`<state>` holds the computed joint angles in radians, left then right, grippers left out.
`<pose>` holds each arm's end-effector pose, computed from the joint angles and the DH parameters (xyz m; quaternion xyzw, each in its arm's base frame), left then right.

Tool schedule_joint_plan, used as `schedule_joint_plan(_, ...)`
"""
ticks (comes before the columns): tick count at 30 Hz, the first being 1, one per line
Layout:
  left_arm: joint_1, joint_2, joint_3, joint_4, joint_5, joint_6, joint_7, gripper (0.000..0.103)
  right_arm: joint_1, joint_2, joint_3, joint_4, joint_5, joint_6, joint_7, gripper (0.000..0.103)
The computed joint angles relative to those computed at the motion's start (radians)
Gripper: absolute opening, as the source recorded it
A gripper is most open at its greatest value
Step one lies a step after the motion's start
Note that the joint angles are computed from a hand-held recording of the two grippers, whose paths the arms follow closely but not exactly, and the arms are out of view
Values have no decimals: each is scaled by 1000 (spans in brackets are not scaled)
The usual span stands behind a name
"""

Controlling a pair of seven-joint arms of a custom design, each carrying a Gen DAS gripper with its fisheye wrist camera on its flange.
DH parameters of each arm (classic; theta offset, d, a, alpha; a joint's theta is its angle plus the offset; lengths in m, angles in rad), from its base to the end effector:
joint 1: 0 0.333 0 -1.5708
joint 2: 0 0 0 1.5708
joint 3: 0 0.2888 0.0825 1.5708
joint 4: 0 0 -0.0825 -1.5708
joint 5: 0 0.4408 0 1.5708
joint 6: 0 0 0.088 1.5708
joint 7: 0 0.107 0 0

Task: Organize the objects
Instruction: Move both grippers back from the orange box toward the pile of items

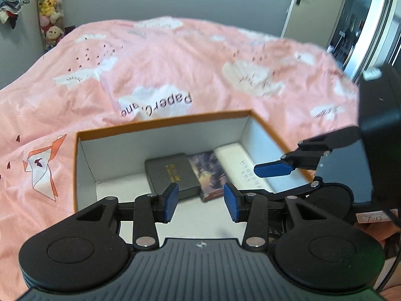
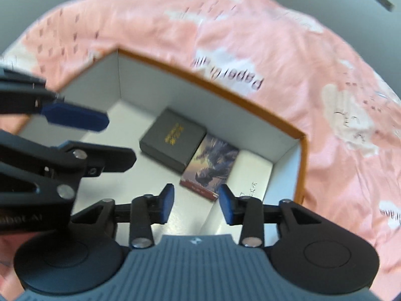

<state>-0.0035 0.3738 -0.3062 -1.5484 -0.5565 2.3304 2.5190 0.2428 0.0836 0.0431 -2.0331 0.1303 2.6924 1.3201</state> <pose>0.7169 -0.2097 0.4488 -0.3051 0.8874 -0.3423 0.0484 0.6324 0.1811 0.4135 -0.8075 0.5154 -0.1640 0.2354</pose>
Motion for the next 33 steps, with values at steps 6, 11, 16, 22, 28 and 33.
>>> schedule_joint_plan(6,44,-146,4,-146,-170,11,143,49,22,-209,9,-252,201,234,-12,45)
schedule_joint_plan(11,26,-251,61,-255,-263,9,239,49,41,-352,26,-433,212,395,31,52)
schedule_joint_plan(16,5,-319,118,-334,-308,-21,294,49,31,-431,67,-522,214,428,123,53)
schedule_joint_plan(22,13,-322,169,-347,-291,-139,255,49,24,-460,80,-554,206,361,231,52)
schedule_joint_plan(28,40,-332,194,-380,-286,-184,239,49,28,-497,98,-596,183,317,325,52)
schedule_joint_plan(33,60,-326,210,-390,-251,-213,177,49,7,-524,143,-629,101,284,396,50)
